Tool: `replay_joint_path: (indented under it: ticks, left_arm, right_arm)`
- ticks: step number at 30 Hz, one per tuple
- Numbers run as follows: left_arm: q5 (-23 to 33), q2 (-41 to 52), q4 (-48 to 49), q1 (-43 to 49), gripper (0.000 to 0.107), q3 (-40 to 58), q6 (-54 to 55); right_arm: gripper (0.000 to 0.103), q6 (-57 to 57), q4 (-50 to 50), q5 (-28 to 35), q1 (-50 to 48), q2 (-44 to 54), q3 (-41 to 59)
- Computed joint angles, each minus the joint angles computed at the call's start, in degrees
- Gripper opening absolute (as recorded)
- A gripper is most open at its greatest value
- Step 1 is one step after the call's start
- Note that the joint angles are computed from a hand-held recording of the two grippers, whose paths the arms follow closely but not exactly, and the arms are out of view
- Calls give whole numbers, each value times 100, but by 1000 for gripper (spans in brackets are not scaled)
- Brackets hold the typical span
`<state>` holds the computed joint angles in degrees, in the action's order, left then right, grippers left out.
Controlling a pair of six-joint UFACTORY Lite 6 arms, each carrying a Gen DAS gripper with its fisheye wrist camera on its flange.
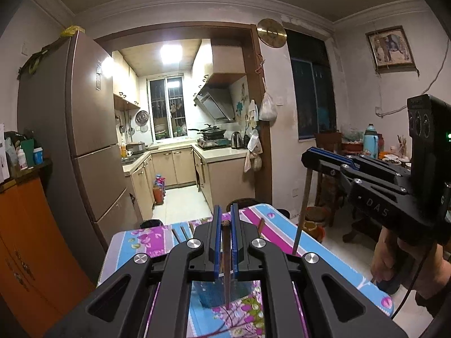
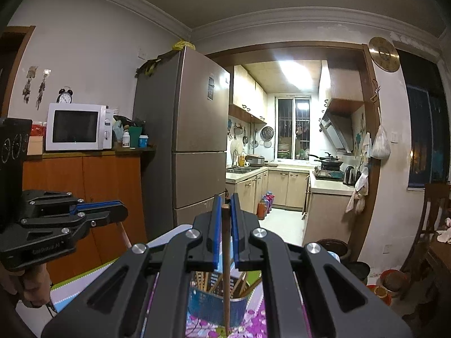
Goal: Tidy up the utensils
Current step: 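Carry both held chopsticks over the blue holder and lower them in, then open both tools to release the chopsticks into the holder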
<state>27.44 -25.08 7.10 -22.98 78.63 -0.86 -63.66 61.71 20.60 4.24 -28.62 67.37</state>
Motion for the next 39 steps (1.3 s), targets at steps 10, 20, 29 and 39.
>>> replay_joint_path:
  ticks: [10,20,29,39]
  left_arm:
    - [48,1421,-750,520,7,1567,676]
    - [-17,2587,-1521,887,7,2499,1379]
    - [158,3494,-1708,1022,7,3129,1530]
    - [454,4405,-1801,1193,7,4001,1529]
  right_arm:
    - [5,-182,301,-24,19,1668,1573]
    - [5,-683,785,-157,176,2716,2273]
    - [5,-598,804,-148,142,3285,2567]
    - [5,-75,381,-65,96,3964,3031]
